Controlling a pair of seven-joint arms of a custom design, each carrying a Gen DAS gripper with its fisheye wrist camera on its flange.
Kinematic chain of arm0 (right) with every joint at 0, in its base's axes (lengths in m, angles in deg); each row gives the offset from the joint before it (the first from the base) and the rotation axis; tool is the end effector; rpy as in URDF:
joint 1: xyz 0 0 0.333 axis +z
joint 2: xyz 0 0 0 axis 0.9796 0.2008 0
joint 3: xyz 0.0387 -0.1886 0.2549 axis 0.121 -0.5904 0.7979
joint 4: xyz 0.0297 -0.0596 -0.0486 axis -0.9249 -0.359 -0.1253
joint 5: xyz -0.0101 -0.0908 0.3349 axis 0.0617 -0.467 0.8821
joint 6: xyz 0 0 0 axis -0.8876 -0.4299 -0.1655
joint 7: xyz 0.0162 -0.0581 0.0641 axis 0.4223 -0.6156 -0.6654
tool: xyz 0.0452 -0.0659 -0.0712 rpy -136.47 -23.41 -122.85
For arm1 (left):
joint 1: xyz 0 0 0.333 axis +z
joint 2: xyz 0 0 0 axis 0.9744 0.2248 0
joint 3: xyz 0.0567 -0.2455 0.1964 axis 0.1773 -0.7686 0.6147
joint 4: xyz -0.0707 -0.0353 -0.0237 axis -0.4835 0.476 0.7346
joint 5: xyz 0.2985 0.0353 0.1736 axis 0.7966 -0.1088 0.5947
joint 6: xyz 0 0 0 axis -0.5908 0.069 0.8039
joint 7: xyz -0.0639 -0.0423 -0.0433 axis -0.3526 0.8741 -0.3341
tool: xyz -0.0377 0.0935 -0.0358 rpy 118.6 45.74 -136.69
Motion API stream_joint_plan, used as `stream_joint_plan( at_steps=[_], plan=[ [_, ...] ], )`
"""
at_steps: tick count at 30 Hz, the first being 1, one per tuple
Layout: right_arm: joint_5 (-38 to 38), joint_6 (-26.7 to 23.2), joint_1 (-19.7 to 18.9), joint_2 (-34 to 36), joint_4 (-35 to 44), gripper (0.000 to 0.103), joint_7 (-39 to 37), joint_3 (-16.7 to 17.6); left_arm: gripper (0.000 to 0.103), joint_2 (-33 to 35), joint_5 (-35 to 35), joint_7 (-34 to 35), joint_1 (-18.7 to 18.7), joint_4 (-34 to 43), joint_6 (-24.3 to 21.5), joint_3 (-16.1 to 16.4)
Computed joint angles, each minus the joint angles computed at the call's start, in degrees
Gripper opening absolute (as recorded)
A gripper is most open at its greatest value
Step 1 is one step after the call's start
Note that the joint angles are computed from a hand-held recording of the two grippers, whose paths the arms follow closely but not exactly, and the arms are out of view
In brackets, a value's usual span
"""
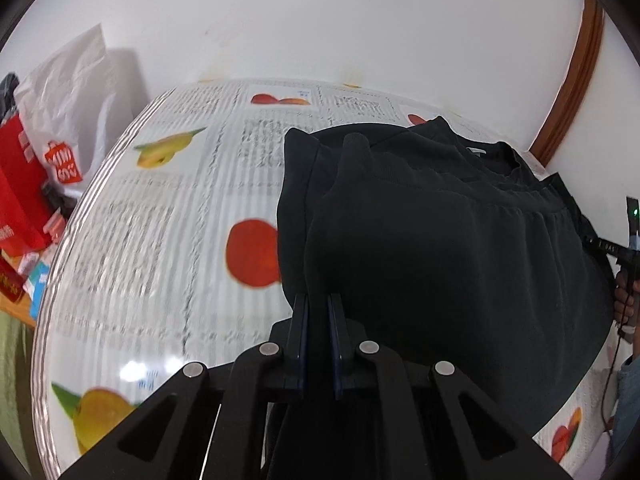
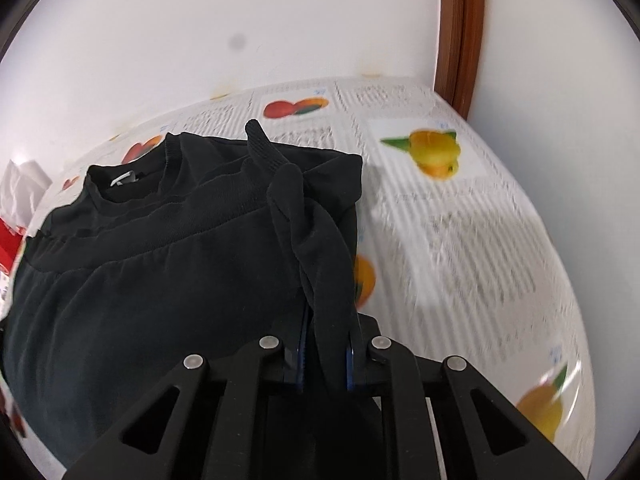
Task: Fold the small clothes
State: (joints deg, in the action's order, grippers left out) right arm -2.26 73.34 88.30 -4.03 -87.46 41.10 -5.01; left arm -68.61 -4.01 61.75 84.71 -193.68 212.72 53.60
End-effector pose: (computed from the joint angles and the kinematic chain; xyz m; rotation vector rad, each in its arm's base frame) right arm 0.6969 0.1858 0.4781 -2.0441 1.5277 -0.4215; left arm 0.4422 -0.0793 0.5001 -2.1548 1.4710 -0.6062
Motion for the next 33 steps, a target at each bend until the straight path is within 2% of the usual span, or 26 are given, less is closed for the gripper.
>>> stream_joint_plan(
  at_steps=[6, 8, 10, 11, 13, 14, 16, 19, 22, 25, 26, 30, 33],
  plan=[
    [0.2, -0.3, -0.5, 1.8, 2.8, 0.014, 0.0, 0.0, 0.010, 1.7, -0.7, 1.6, -1.1, 1.6, -0.4, 0.9],
    [-0.9, -1.0, 0.2, 1.0, 2.3, 0.022, 1.4, -1.2, 0.013, 0.8, -2.4, 3.7, -2.0, 1.2, -1.2, 1.7],
    [-2.3, 1.4, 1.1, -2.1, -2.0, 0.029, 3.6, -2.4, 0.013, -1.2, -3.9, 5.2, -2.6, 0.2, -2.1, 2.2],
    [-3.2, 4.4, 1.6, -5.1, -6.4, 0.029, 4.5, -2.7, 0.013, -2.6, -4.7, 5.7, -2.7, -0.7, -2.3, 2.3],
    [-6.4, 7.1, 3.2, -9.1, -11.7, 0.033, 6.3, -3.7, 0.021, -5.6, -6.2, 6.8, -2.5, -2.8, -3.3, 2.4],
    [-9.6, 9.5, 5.2, -11.6, -15.2, 0.040, 9.1, -5.1, 0.026, -7.0, -7.2, 7.9, -2.6, -3.7, -4.2, 2.6],
    [-13.5, 12.2, 7.5, -14.8, -19.3, 0.051, 13.4, -5.6, 0.032, -10.1, -7.7, 8.2, -1.7, -6.2, -4.6, 1.9],
    [-11.3, 14.9, 7.7, -17.5, -23.6, 0.053, 15.0, -1.7, 0.043, -14.8, -9.3, 8.1, -0.9, -10.2, -5.1, 1.1],
    [-5.3, 18.0, 8.3, -18.4, -27.1, 0.054, 12.4, 4.2, 0.044, -19.9, -10.8, 7.8, 0.4, -14.0, -6.5, 0.1],
    [-8.8, 17.7, 13.3, -17.4, -26.4, 0.054, 13.8, 3.9, 0.044, -24.1, -10.7, 7.2, 1.7, -16.3, -10.1, -1.6],
    [-9.8, 17.2, 14.9, -17.0, -26.0, 0.054, 14.3, 4.2, 0.044, -25.4, -11.4, 7.1, 1.3, -17.8, -9.0, -1.3],
    [-10.7, 16.7, 17.9, -17.2, -27.3, 0.054, 13.8, 5.8, 0.049, -30.0, -11.0, 6.6, 2.8, -20.6, -10.4, -3.2],
    [-16.1, 16.1, 21.7, -18.5, -29.8, 0.054, 16.7, 3.9, 0.052, -30.8, -9.7, 6.6, 4.1, -20.8, -11.2, -4.2]
  ],
)
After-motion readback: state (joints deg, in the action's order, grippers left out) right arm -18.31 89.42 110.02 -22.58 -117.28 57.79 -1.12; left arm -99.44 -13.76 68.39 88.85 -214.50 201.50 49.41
